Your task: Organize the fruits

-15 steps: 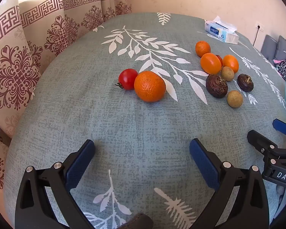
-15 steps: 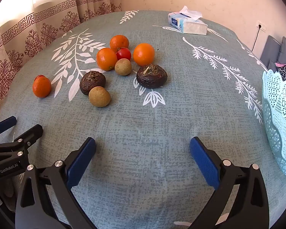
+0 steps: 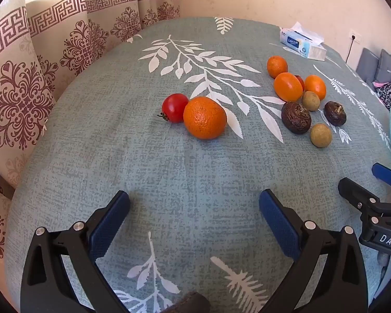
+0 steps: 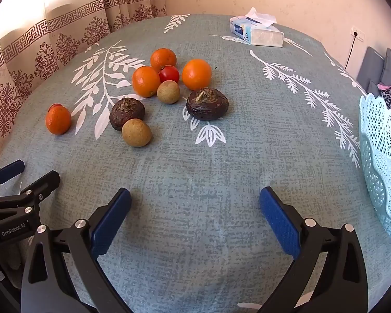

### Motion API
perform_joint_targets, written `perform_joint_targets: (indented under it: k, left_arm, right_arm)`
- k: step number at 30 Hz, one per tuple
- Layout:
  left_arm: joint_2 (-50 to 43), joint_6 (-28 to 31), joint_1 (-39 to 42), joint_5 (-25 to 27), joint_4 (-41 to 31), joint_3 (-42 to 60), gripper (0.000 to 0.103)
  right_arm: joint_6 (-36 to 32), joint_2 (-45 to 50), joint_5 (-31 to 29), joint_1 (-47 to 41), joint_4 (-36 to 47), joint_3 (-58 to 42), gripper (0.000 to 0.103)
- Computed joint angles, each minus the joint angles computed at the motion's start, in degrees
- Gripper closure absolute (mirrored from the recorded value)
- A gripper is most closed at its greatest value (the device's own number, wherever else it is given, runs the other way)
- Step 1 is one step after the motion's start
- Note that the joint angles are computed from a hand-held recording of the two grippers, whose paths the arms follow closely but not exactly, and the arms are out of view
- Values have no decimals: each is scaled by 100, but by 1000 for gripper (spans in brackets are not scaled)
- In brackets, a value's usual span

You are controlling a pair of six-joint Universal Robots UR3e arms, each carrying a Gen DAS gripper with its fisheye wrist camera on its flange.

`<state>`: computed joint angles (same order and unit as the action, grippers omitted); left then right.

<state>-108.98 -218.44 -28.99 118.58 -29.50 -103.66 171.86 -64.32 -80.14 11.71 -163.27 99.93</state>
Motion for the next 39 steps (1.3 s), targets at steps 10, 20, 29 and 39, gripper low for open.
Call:
perform_joint_targets:
  k: [10, 20, 29, 39]
  left_arm:
    - [-15, -5, -2, -1, -1, 5, 5]
    - [-77, 35, 61, -40, -61, 95, 5]
    - [-84, 129, 109, -78, -64, 123, 5]
    - [-77, 167, 131, -122, -41, 119, 5]
  right_arm:
    - [8, -62, -17, 7, -72, 119, 2]
    - [216, -34, -366, 179, 13, 16, 3]
    - [-260, -100, 111, -46, 470, -104, 2]
    - [-250, -76, 101, -41, 504, -134, 2]
